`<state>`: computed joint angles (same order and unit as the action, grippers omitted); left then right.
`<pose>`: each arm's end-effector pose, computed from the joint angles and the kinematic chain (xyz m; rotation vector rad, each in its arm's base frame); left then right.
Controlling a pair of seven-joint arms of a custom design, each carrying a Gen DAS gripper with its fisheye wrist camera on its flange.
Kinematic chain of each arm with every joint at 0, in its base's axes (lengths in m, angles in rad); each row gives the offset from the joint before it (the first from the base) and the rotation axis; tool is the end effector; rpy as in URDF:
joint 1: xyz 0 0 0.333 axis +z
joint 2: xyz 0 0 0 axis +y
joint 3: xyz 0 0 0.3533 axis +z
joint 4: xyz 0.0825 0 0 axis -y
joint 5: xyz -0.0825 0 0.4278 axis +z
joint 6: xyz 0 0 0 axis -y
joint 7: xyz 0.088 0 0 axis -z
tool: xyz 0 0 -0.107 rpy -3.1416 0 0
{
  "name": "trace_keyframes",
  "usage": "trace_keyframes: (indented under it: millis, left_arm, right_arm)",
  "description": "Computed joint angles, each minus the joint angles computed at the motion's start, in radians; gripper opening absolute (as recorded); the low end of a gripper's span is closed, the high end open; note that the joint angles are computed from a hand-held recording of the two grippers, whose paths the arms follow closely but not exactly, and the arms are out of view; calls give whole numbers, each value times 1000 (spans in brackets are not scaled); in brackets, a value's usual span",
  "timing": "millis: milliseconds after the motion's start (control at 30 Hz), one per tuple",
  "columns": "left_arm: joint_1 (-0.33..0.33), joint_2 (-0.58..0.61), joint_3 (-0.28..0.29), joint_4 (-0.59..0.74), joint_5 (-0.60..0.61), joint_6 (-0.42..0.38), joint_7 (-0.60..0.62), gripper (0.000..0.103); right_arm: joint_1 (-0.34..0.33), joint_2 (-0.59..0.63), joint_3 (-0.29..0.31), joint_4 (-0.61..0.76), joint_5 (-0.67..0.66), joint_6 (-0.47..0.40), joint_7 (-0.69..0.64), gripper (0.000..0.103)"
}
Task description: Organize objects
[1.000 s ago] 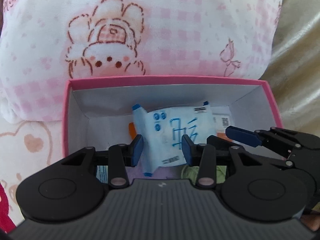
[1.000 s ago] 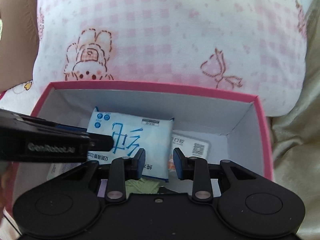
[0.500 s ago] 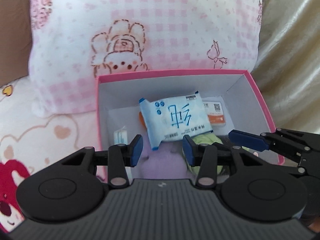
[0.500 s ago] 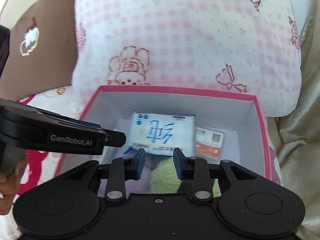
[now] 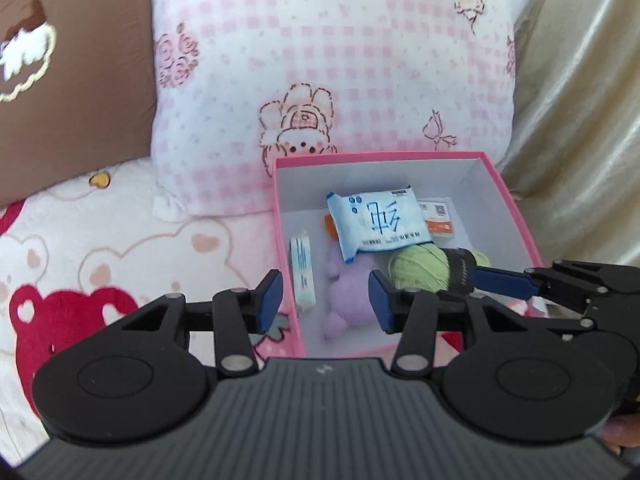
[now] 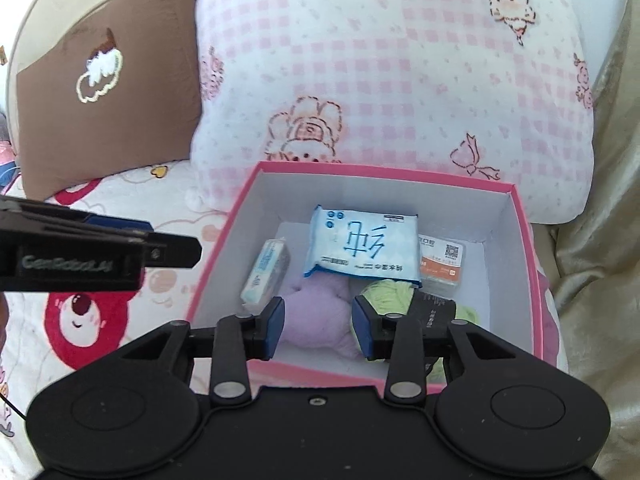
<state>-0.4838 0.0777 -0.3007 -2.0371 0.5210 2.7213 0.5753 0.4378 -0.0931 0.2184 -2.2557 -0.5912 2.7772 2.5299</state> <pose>0.4491 -0.4683 0.4887 -1.7427 2.1155 -0.8937 0.4432 0.3753 0.4776 -1.9343 1.5921 -0.4907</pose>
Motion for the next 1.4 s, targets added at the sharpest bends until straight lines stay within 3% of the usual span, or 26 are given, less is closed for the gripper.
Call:
trace_keyframes:
  millis: [100,267,367,500,633,900,1067,1133,1300,1400]
  left_arm:
    - [4,-62,-3,-62,26,0,-44,49]
    - [39,-162,-26,-184,-36,45,-48,53]
    - [65,-218,-56,-235,-25,18,-94,54]
    - [66,-277,-65,-294,-104,39,-39,57]
    - [97,-326,-101,-330,-97,21,-60,60]
    - [106,-392,-108,-415,-176,43,-39,62]
    - [117,-423,-127,-442,-200,29,-52,62]
    - [120,-428,-134,-445,-200,17,-60,66]
    - [119,-428,-141,-436,-199,-14,-62,91]
    - [116,-431,-141,-432,-194,-27,-64,97]
  right_arm:
    - [13,-25,20,-4,-15,-36,1,60]
    - [31,-52,50,-8,-57,-83,48,66]
    - [35,-69,66,-15,-74,-87,93,74]
    - [44,-81,81,-18,-74,-106,137,81]
    - [55,-91,90,-20,-58,-131,172,84]
    - [88,-92,99,-5,-8,-210,175,90]
    - [105,-76,117,31,-43,-321,211,92]
    - [120,-74,110,37,-28,-341,195,92]
    - [138,-80,100,32,3,-342,164,92]
    - [140,-79,103,34,0,-357,176,92]
